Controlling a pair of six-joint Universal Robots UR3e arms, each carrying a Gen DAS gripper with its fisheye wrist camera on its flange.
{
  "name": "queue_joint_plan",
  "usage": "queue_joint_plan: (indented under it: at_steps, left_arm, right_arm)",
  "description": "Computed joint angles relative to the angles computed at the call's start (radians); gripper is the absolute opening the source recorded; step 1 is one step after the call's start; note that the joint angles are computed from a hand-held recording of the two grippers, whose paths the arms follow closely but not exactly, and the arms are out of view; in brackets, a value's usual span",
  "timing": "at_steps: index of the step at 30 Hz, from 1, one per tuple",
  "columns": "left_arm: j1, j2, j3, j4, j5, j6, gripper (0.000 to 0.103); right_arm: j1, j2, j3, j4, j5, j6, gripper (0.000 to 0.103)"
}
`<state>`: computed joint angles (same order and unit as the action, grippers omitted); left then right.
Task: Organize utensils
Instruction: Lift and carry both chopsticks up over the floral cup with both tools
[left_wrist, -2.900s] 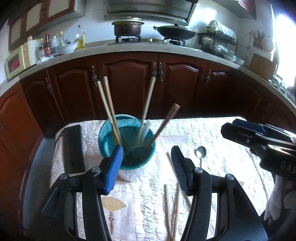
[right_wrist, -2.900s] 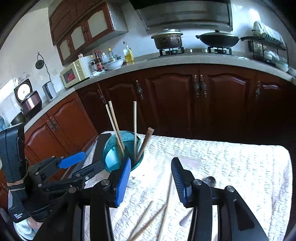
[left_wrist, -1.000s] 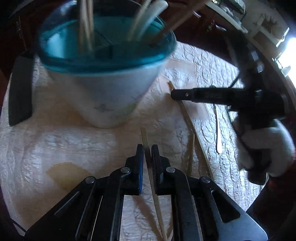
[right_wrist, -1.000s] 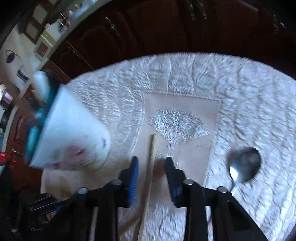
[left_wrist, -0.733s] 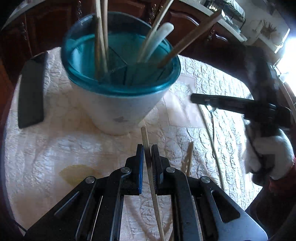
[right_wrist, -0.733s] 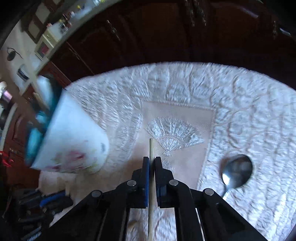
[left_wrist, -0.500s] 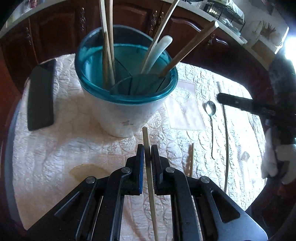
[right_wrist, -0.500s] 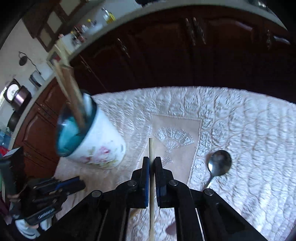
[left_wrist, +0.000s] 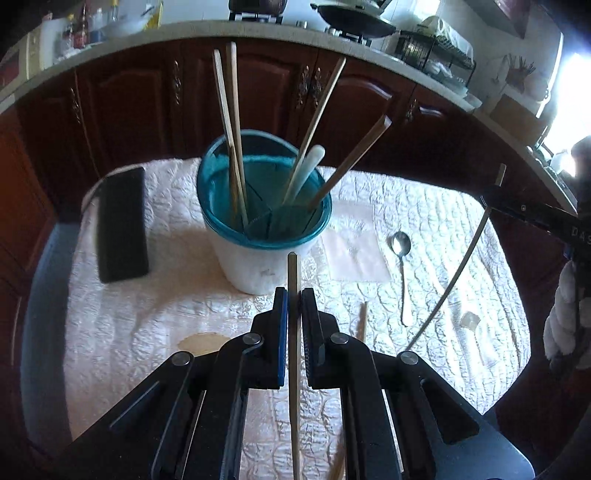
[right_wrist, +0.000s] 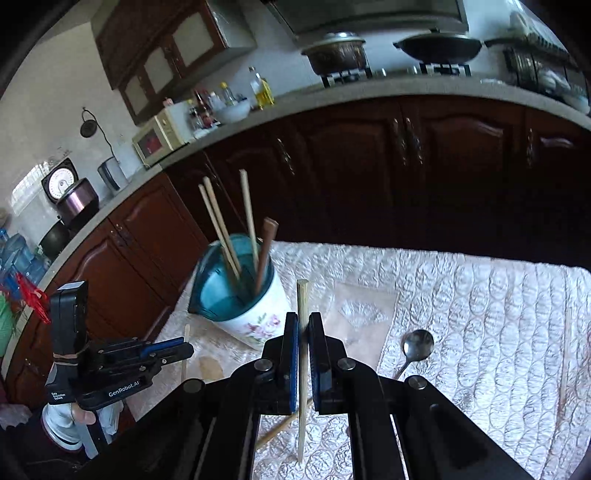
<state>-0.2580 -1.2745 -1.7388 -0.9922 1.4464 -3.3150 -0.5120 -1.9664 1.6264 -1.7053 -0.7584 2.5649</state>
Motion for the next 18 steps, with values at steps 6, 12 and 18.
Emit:
queue_joint_plan:
  at_steps: [6, 12, 18]
  left_arm:
    - [0.018, 0.083, -0.002, -0.043, -0.003, 0.004, 0.006]
    - [0.071, 0.146, -0.006, -0.086, -0.041, 0.03, 0.006]
    - [0.123, 0.201, 0.006, -0.14, -0.077, 0.054, 0.006]
  right_arm:
    - [-0.046, -0.05, -0.015, 0.077, 0.048, -0.053, 0.005]
    - [-0.049, -0.07, -0.038, 0.121, 0.067, -0.077, 0.005]
    - [-0.054, -0.069, -0.067, 0.161, 0.092, -0.096, 0.005]
